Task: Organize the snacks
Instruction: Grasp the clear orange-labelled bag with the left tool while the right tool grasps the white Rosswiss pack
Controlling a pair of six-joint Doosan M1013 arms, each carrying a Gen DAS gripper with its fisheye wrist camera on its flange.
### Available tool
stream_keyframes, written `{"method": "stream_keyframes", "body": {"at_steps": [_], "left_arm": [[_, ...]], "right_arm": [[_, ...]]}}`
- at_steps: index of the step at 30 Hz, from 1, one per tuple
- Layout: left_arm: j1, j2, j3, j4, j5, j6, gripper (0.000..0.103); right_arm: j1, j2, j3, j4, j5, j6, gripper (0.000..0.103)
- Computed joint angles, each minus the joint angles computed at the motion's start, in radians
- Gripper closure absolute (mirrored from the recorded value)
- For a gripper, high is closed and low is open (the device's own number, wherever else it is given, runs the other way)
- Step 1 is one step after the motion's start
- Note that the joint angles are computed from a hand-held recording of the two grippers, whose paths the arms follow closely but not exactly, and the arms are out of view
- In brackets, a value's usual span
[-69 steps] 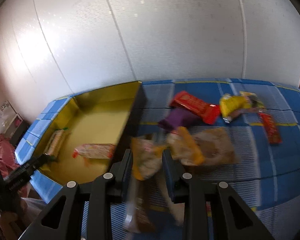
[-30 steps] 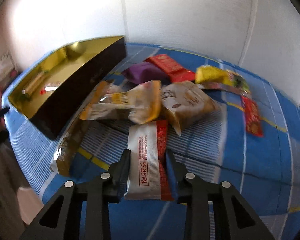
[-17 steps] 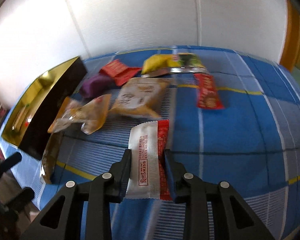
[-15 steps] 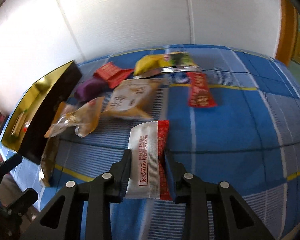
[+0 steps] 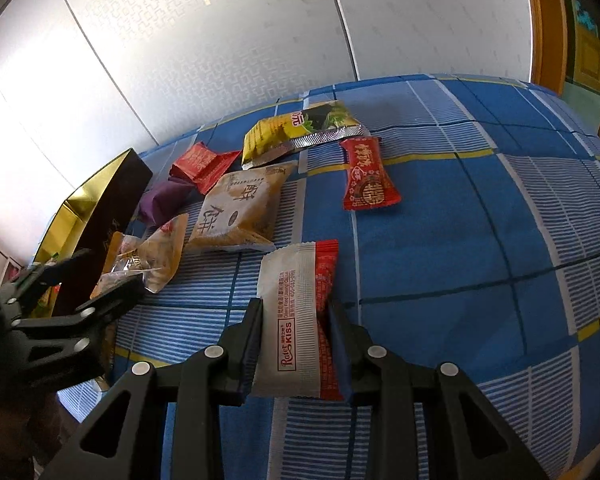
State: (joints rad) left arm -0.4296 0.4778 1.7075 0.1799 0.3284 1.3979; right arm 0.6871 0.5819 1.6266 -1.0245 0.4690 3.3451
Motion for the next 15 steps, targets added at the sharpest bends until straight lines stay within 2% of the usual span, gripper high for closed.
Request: {"method": "stream_keyframes", "body": {"at_steps": [4, 7, 10, 13, 15], "left_arm": [[0.006, -0.008, 0.012, -0.253, 0.015, 0.213, 0.029], [-0.003, -0.021, 0.030, -0.358, 0.034, 0.330, 0.031], [-0.017, -0.035, 0.053, -0.303, 0.004, 0.300, 0.031], [-0.028, -0.046, 0.062, -0.087, -0.050, 0.089, 0.029], [-0.027, -0.045, 0.051, -0.036, -0.057, 0.038, 0.026]], "right_arm": [[-0.004, -0.004, 0.007, -0.009, -0.018, 0.030, 0.071], [-0.003, -0.006, 0.010, -0.014, -0.023, 0.045, 0.071], [-0.003, -0.006, 0.011, -0.017, -0.023, 0.053, 0.071], [-0.004, -0.008, 0.015, -0.024, -0.027, 0.064, 0.071], [-0.004, -0.007, 0.013, -0.023, -0.024, 0.061, 0.071]]}}
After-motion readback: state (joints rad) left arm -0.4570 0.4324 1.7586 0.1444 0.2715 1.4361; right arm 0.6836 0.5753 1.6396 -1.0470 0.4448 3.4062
